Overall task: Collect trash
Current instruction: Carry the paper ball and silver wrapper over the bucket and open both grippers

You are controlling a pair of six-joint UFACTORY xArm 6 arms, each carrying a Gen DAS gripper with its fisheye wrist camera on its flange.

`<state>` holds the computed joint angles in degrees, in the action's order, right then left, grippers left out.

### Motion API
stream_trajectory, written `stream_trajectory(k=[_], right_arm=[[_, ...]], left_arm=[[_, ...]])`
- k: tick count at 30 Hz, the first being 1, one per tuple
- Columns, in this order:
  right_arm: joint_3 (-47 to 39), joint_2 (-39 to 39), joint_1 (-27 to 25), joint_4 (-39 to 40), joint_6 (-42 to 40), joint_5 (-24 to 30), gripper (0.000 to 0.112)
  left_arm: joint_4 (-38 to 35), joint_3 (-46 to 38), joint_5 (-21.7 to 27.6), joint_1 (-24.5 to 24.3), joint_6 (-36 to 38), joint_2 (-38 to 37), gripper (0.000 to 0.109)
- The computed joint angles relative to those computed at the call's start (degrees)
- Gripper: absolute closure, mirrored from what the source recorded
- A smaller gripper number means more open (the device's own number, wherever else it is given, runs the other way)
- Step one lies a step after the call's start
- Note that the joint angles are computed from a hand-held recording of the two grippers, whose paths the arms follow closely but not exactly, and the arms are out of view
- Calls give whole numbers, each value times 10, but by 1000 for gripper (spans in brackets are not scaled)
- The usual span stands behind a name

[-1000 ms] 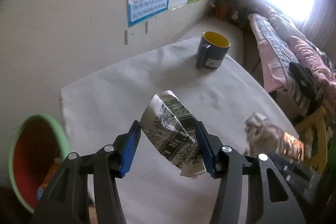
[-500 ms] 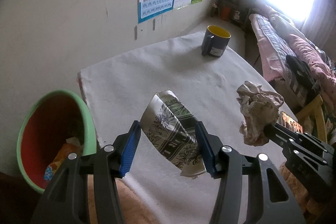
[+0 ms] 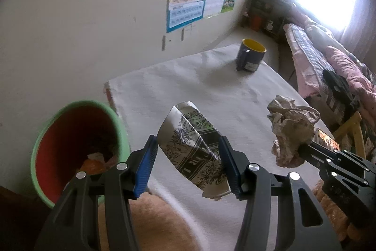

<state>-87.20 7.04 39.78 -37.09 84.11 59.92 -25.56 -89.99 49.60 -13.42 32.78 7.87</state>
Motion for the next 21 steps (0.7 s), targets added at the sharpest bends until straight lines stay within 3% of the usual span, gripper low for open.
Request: stream_trajectory(k=[21], right_arm=[[-72,49,9,12,-50,16,96]], left_arm=[[0,-14,-11,38,-21,11,57]])
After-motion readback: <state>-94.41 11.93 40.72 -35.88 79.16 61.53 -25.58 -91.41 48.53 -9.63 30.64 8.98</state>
